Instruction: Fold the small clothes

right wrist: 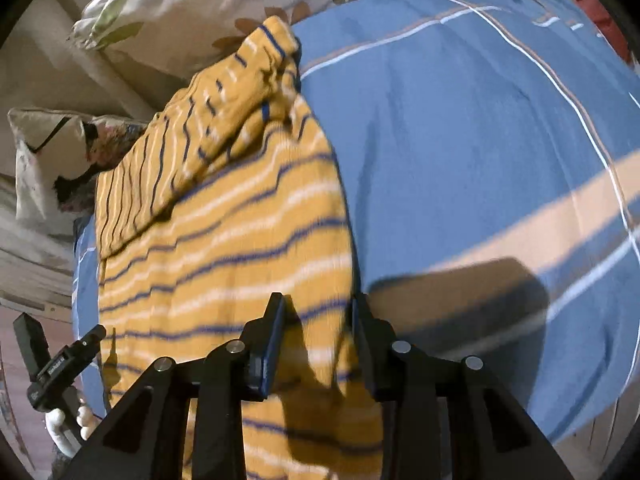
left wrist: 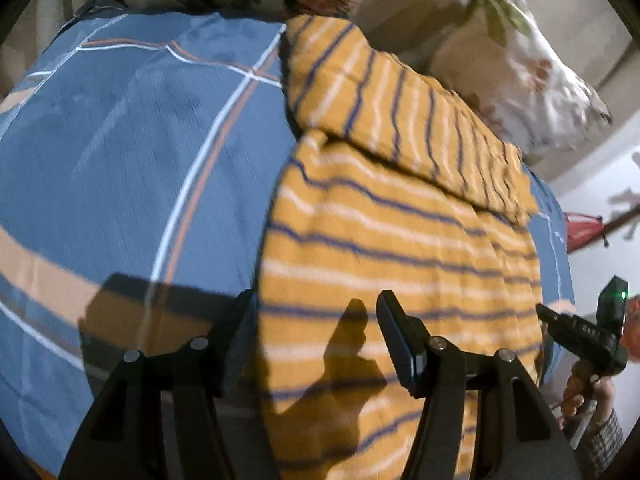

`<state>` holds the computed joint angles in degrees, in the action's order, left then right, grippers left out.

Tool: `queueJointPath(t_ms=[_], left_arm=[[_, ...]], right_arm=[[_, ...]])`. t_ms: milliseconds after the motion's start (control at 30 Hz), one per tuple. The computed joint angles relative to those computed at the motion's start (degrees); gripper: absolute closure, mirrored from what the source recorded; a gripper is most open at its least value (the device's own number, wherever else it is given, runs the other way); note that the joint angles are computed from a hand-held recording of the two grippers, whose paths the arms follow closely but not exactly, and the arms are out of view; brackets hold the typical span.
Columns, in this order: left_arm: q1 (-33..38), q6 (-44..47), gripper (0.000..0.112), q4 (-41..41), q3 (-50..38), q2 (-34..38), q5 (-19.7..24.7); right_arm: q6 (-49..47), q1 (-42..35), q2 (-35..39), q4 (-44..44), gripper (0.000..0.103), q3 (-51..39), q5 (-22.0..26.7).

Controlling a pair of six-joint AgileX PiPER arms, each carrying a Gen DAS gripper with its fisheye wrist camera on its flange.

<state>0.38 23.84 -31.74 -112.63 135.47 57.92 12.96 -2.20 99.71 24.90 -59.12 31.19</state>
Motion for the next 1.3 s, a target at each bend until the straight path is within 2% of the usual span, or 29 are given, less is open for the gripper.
queueJointPath(t_ms=[100, 233, 500, 667, 833, 900, 933, 967, 1000, 1033, 1133, 1300], left_arm=[[0.83, 3.7, 0.053, -3.05, 9.03, -4.66, -2.48], [2.33, 7.37, 0.053, -6.96, 19.83, -10.63, -5.16], [4.52, 11.77, 0.053, -14.88, 34.42, -17.85, -7.99], [5.4, 12.79, 0.053, -19.02, 39.27, -19.97, -8.33], [3.83, 12.37, 0.053, -18.67, 42.25, -22.18, -10.0], [2.59, 10.88, 0.053, -16.99, 43.27, -23.33, -11.7], [1.84, 9.05, 0.06, -15.3, 43.42, -23.74, -12.88], [1.28, 6.94, 0.076, -13.21, 43.39, -24.01, -13.75], [1.04, 5.07, 0.088, -11.3, 42.95, -23.91, -13.7], [1.77, 4.41, 0.102, -11.41, 42.04, -23.0, -11.54], [4.33, 4.49, 0.102, -15.26, 43.06, -23.01, -9.62], [6.09, 2.82, 0.102, -18.2, 43.63, -26.49, -7.48]], right_arm=[[-2.23, -0.07, -1.76, 3.81, 0.067, 2.61, 0.41], [-13.07, -2.41, -3.86, 13.95, 0.067, 6.92, 1.28], [-37.9, -8.52, -7.44, 34.63, 0.067, 16.71, 9.48], [-44.09, -8.58, -8.08, 38.94, 0.067, 19.37, 12.69], [-48.67, -7.36, -7.31, 42.28, 0.067, 21.22, 14.75], [-49.48, -5.62, -6.73, 43.11, 0.067, 21.58, 14.02], [-49.46, -5.06, -6.26, 43.07, 0.067, 21.39, 13.82], [-49.0, -4.44, -6.07, 42.5, 0.071, 21.17, 13.45], [-47.95, -3.52, -6.07, 41.48, 0.077, 20.74, 12.69], [-47.11, -2.83, -6.04, 40.02, 0.094, 20.08, 12.49], [-46.5, -2.38, -7.46, 37.96, 0.094, 19.33, 12.37], [-47.15, -5.01, -10.92, 36.66, 0.095, 17.13, 16.89]])
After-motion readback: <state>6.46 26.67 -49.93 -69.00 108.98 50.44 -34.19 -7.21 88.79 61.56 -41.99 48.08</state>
